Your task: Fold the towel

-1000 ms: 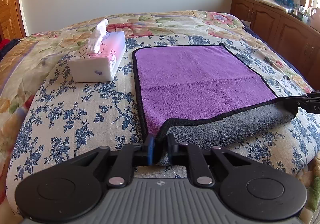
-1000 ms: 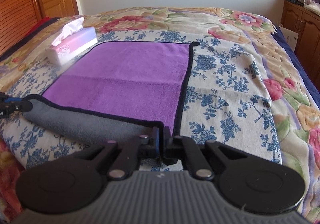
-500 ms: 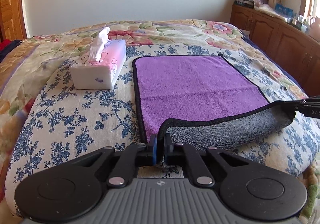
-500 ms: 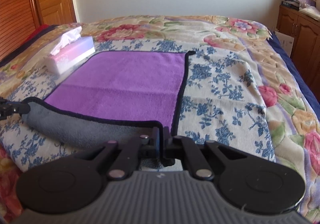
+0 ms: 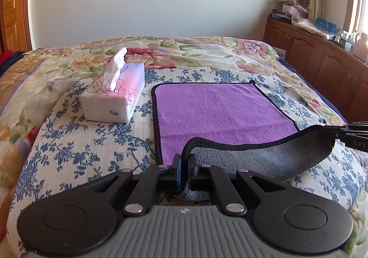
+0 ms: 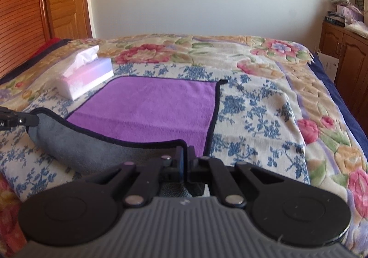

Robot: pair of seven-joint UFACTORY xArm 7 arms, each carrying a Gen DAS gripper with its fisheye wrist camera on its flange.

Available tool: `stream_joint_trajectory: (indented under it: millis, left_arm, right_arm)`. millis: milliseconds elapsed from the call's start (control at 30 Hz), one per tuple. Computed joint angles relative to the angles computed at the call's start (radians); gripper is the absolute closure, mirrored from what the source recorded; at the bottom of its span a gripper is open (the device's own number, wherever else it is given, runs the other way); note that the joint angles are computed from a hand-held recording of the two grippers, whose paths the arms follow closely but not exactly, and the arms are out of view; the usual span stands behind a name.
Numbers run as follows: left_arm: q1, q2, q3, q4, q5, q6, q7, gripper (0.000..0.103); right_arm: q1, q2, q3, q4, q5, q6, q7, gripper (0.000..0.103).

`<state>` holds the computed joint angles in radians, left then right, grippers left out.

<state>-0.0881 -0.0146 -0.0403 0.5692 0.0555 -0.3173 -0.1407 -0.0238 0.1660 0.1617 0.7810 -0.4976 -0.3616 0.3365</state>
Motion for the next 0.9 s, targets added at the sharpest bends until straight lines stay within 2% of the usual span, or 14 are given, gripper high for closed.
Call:
stream_joint_trajectory:
  millis: [167, 267, 467, 700, 800, 867, 900]
  left_arm:
    - [0.002, -0.001, 0.001, 0.009, 0.002, -0.006, -0.002, 0.097]
    - [-0.001, 0.003, -0.007, 0.019, -0.037, 0.001, 0.029, 0.097]
    - [-0.006, 0.024, -0.008, 0.045, -0.069, 0.003, 0.065, 0.097]
    - [-0.010, 0.057, -0.005, 0.088, -0.083, 0.013, 0.085, 0.097]
    - [-0.015, 0.072, 0.000, 0.108, -0.098, 0.014, 0.100, 0.097]
    - [-0.051, 0.083, 0.019, 0.120, -0.181, 0.012, 0.174, 0.097]
    - [-0.050, 0.089, 0.019, 0.127, -0.184, 0.015, 0.179, 0.097]
  right_arm:
    - [0.027, 0.009, -0.014, 0.013, 0.035, -0.010, -0.043, 0.100]
    - [0.059, 0.014, -0.031, 0.014, 0.092, -0.015, -0.096, 0.100]
    - [0.020, 0.034, -0.001, 0.042, 0.059, -0.012, -0.082, 0.100]
    - [0.035, 0.056, -0.010, 0.076, 0.094, -0.013, -0.131, 0.100]
    - [0.014, 0.072, 0.003, 0.094, 0.076, -0.024, -0.130, 0.100]
    - [0.015, 0.081, 0.001, 0.105, 0.077, -0.030, -0.140, 0.100]
    - [0.015, 0.085, 0.001, 0.112, 0.077, -0.031, -0.144, 0.100]
